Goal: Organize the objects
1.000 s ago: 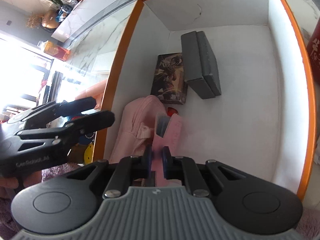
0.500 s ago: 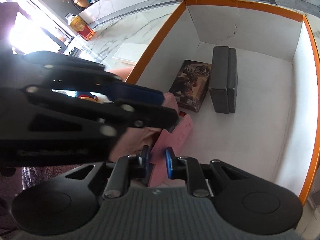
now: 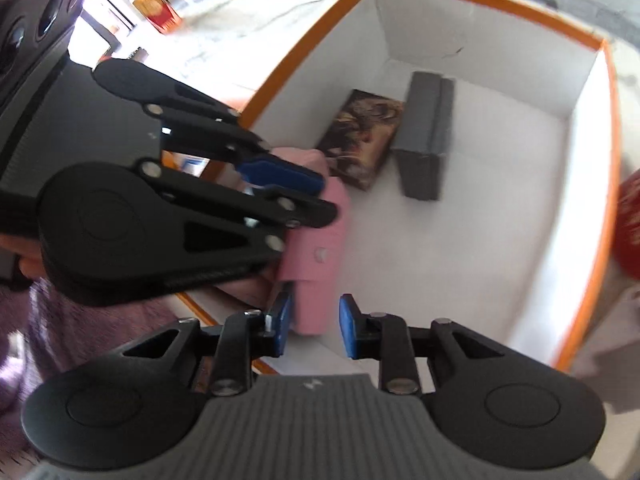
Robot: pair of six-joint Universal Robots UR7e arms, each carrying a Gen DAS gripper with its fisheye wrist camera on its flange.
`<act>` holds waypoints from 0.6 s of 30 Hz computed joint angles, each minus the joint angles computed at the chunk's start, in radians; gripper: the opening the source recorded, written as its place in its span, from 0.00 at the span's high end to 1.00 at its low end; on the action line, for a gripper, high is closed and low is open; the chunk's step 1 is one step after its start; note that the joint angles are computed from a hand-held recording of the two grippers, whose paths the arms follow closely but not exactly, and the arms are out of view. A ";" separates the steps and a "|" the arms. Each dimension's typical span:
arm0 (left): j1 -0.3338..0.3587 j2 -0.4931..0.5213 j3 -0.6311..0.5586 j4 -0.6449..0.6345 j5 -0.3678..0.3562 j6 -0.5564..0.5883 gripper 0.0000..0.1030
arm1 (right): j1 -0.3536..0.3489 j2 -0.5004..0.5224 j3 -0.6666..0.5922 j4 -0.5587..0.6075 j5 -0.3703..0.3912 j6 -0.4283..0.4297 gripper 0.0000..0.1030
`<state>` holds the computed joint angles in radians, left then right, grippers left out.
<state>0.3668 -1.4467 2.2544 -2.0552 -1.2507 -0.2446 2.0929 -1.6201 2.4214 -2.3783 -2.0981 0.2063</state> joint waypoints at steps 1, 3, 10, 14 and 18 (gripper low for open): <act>-0.001 -0.003 0.002 -0.002 0.000 0.007 0.81 | 0.009 0.000 -0.011 0.010 -0.032 0.003 0.71; 0.000 -0.008 0.007 -0.009 0.000 0.020 0.81 | 0.020 0.017 -0.031 -0.007 -0.121 0.003 0.71; 0.006 -0.011 0.014 -0.028 -0.007 0.051 0.80 | -0.099 0.140 -0.072 -0.275 -0.125 -0.017 0.45; 0.011 -0.016 0.016 -0.033 -0.012 0.057 0.80 | -0.152 0.201 -0.094 -0.320 -0.091 0.002 0.49; 0.015 -0.021 0.020 -0.040 -0.015 0.060 0.80 | -0.165 0.189 -0.081 -0.307 -0.076 0.024 0.62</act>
